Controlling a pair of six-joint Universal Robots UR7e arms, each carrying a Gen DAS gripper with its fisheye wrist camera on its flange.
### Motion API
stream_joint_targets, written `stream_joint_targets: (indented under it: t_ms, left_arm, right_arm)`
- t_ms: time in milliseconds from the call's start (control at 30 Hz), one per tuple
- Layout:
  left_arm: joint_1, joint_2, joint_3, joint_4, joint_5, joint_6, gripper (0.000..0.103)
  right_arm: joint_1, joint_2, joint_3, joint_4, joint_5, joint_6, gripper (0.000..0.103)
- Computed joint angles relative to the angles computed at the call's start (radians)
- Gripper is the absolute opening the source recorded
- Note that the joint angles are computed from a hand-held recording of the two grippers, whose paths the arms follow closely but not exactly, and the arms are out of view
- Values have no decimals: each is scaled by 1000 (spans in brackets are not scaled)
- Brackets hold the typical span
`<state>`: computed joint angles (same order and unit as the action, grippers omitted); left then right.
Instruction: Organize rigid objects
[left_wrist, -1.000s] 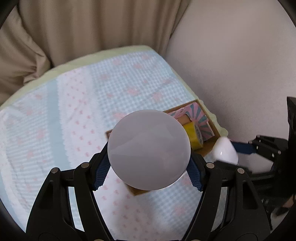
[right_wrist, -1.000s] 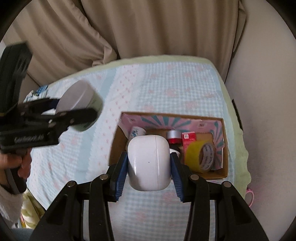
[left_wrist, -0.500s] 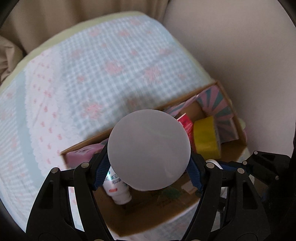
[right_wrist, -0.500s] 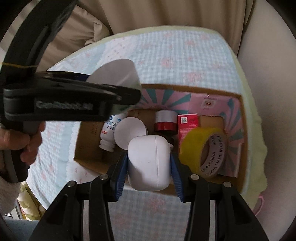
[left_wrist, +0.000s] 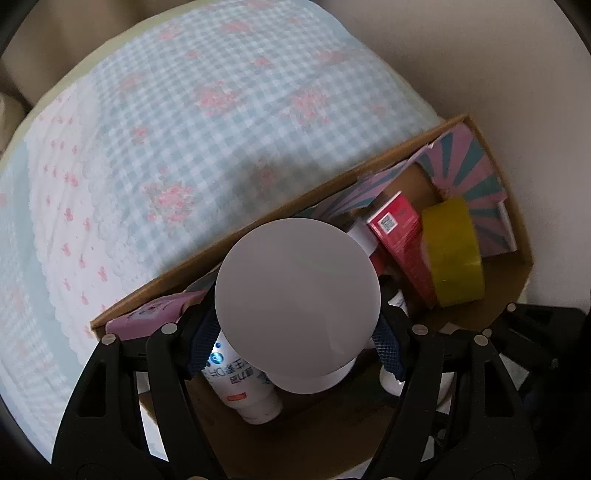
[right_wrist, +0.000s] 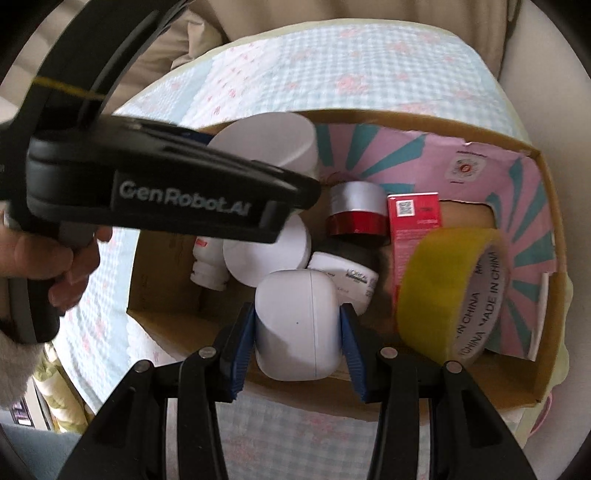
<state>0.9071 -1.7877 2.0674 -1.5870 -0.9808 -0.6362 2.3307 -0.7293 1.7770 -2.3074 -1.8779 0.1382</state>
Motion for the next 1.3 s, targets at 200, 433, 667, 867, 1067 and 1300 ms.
stream_joint_targets:
  t_ms: [200,433,667,867,1067,1300]
  left_arm:
    - [-31,-33,-17,68,32,-59,103]
    - [-75,-100,-48,197,55,-133,103]
    - [-98,-139,-49,239,41,-200,103]
    - [-153,-167,-52,284,39,-257,103]
    - [-248,-212,-78,391,43,-358,103]
    - [-498,-286,-198,706,32,-677,103]
  right_arm:
    - [-4,1,1,-3,18,41,81]
    - [21,-41,30,13,-49,98,103]
    - [32,-61,47,9,-59,126,103]
    - [47,-73,42,9,-67,143,103]
    - [79,-97,39,14,-81,160,103]
    - [143,-130,-1,75,-90,215,103]
